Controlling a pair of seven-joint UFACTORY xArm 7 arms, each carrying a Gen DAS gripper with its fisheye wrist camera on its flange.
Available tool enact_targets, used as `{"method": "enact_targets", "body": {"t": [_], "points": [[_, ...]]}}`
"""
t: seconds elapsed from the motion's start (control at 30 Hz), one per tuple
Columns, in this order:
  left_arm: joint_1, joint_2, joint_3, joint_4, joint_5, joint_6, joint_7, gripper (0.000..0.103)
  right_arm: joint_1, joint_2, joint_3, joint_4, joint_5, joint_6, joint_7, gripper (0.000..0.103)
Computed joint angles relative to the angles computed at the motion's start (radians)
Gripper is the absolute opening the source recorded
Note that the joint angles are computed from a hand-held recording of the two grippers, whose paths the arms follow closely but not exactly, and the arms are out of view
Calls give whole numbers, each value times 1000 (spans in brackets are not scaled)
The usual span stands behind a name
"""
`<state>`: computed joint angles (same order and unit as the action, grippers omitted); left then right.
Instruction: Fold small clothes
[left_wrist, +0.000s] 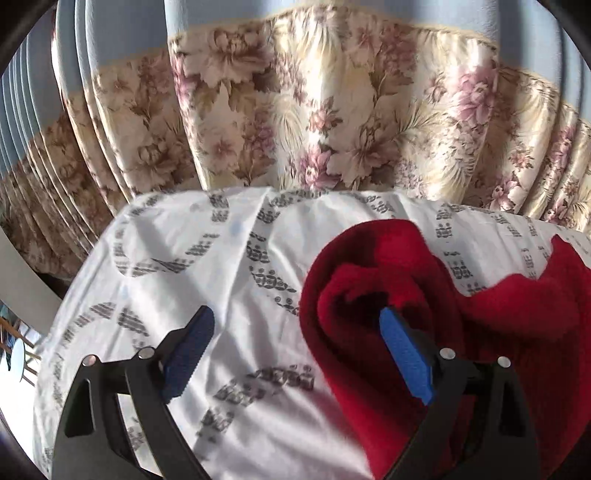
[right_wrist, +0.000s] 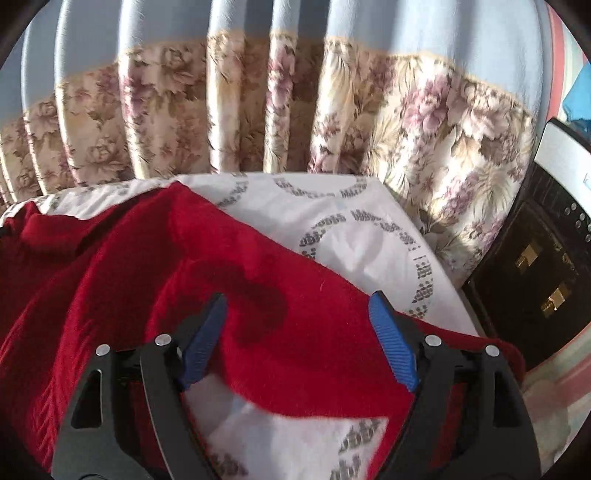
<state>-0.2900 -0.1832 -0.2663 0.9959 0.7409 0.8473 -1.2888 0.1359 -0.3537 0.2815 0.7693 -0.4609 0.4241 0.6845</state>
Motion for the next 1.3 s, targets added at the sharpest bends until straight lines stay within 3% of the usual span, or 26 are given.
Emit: {"method": "enact_targets", "body": {"t": [0.07, 0.1, 0.13, 0.17, 0.2, 0.3, 0.53, 0.63, 0.83, 0.93, 1.0, 1.13, 1.2, 1.3], "points": [[6, 15, 12, -2, -4, -42, 3, 91, 14, 35, -15, 15, 25, -10, -20, 80], [7, 24, 19, -1, -12, -59, 13, 84, 23, 55, -23, 25, 38, -14, -37, 81], [8, 31, 27, -4, -25, -90, 21, 69, 18, 74, -17, 38, 25, -16, -31, 82], [7, 38, 37, -7, -56, -121, 40, 31, 15, 89, -15, 47, 11, -18, -26, 82], [-10, 44, 63, -14, -101, -157, 69, 14, 14, 113, -15, 64, -1, -18, -24, 82], [12, 37, 32, -15, -65, -153, 34, 11, 22, 166, -31, 100, -25, -28, -13, 83], [65, -142, -9, -76, 57, 60, -122, 10, 67, 227, -70, 172, -58, -12, -25, 83], [104, -231, -19, -108, 52, 134, -97, 10, 80, 227, -77, 186, -59, -15, -23, 83], [146, -307, -15, -174, -63, 172, 5, 12, 104, 244, -74, 225, -60, -7, -29, 83], [155, -303, -36, -200, -96, 185, -3, 31, 120, 253, -75, 239, -51, -14, -44, 84], [161, -312, -57, -214, -99, 196, -36, 61, 127, 255, -73, 245, -55, -13, -45, 85], [151, -354, -82, -219, -98, 167, -75, 67, 136, 262, -75, 256, -56, -14, -42, 86], [141, -362, -107, -201, -79, 112, -85, 74, 140, 268, -77, 262, -49, -20, -41, 86], [121, -298, -138, -130, -71, 58, -42, 75, 150, 287, -78, 277, -39, -32, -36, 86]]}}
